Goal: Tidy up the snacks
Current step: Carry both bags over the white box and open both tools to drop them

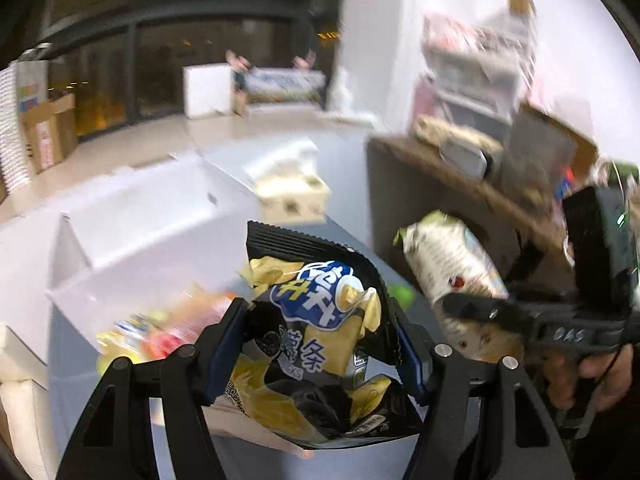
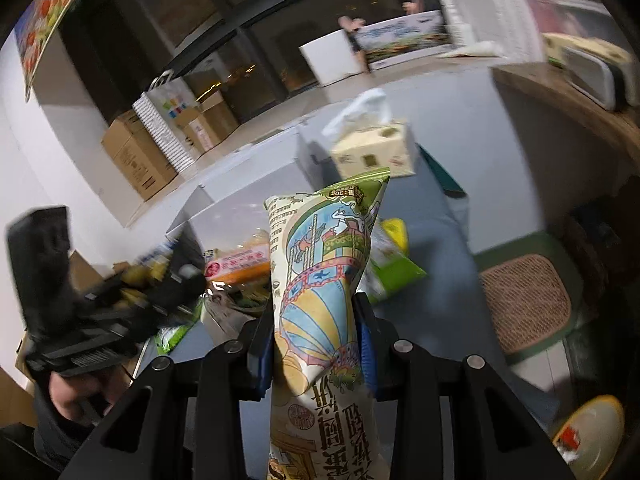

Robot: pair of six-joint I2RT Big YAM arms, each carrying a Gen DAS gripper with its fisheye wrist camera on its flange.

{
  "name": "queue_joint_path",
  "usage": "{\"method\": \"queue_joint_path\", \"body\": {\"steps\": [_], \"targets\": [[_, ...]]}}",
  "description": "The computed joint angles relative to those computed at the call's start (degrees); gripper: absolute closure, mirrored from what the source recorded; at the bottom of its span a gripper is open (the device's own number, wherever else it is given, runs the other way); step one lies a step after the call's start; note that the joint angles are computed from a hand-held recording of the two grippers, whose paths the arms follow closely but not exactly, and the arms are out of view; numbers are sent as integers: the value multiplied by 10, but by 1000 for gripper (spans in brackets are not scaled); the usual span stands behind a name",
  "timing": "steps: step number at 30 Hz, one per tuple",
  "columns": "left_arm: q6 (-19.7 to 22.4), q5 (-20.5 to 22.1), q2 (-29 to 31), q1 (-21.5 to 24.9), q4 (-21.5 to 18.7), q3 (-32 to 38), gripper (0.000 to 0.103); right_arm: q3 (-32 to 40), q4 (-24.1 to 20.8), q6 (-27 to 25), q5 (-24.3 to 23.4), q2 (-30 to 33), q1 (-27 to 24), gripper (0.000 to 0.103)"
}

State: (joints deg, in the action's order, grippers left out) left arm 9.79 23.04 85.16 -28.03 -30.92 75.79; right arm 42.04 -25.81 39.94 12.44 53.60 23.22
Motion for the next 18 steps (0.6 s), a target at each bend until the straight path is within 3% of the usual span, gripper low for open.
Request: {"method": "queue_joint_path", "body": {"steps": [5,10,18], "targets": [[-31,7,43,54,-9,74,31,85,17,-53,-53,96,-23,65],[-57,20,114,89,-44,184,31,210,1,-95,-97,201,-50,65],[-85,-1,249,110,-110,392,31,446,-82,-160,-123,358,-82,65]]}}
